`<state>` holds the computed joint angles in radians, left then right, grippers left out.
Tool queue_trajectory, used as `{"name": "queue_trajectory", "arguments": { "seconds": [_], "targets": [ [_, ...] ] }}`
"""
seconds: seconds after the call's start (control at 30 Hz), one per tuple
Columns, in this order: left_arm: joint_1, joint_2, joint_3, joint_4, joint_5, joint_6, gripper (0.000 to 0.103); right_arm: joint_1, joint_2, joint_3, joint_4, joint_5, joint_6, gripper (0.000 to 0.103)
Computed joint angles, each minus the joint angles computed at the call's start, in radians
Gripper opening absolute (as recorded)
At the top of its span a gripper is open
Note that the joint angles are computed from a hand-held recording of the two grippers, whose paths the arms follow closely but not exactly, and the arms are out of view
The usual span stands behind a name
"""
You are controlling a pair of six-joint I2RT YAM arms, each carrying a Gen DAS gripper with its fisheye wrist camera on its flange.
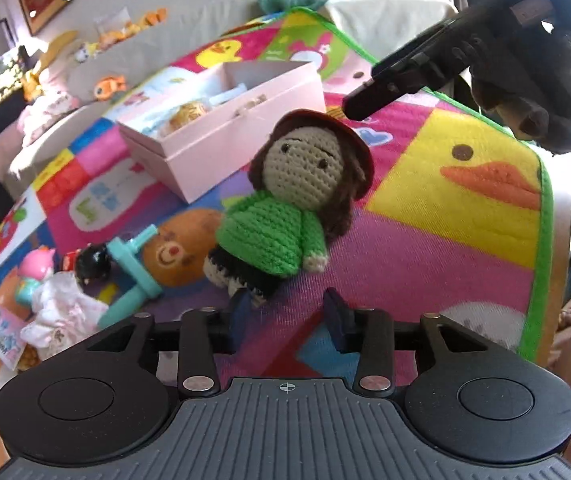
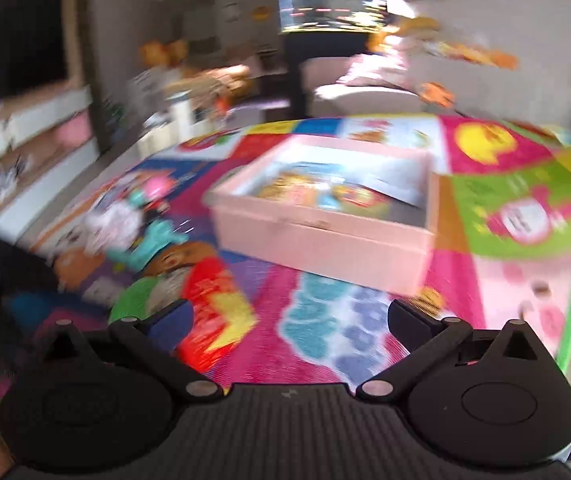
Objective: Organize objects
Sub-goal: 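Move the left tool to the doll and grasp it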
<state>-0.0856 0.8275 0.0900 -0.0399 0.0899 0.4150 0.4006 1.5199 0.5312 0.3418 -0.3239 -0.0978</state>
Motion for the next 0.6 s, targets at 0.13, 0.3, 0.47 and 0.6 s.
{"name": "queue_trajectory", "arguments": {
  "seconds": [0.13, 0.3, 0.47, 0.6],
  "targets": [
    [0.039, 0.169, 0.075, 0.026, 0.104, -0.051, 0.032, -0.053, 0.108, 0.034, 0.047, -0.011, 0.142, 0.103],
    [-0.015, 0.196, 0.094, 0.028, 0.093, -0.083, 0.028, -0.099, 0.234, 0.035, 0.188, -0.048, 0.301, 0.103],
    [0.003, 0.124, 0.110, -0.127, 0.189, -0.013, 0.028, -0.138, 0.249, -0.017, 0.316, -0.084, 0.368, 0.103],
    [-0.066, 0.119, 0.103, -0.116, 0.145, -0.058, 0.032, -0.148, 0.263, -0.031, 0.369, -0.102, 0.382, 0.103]
  ]
}}
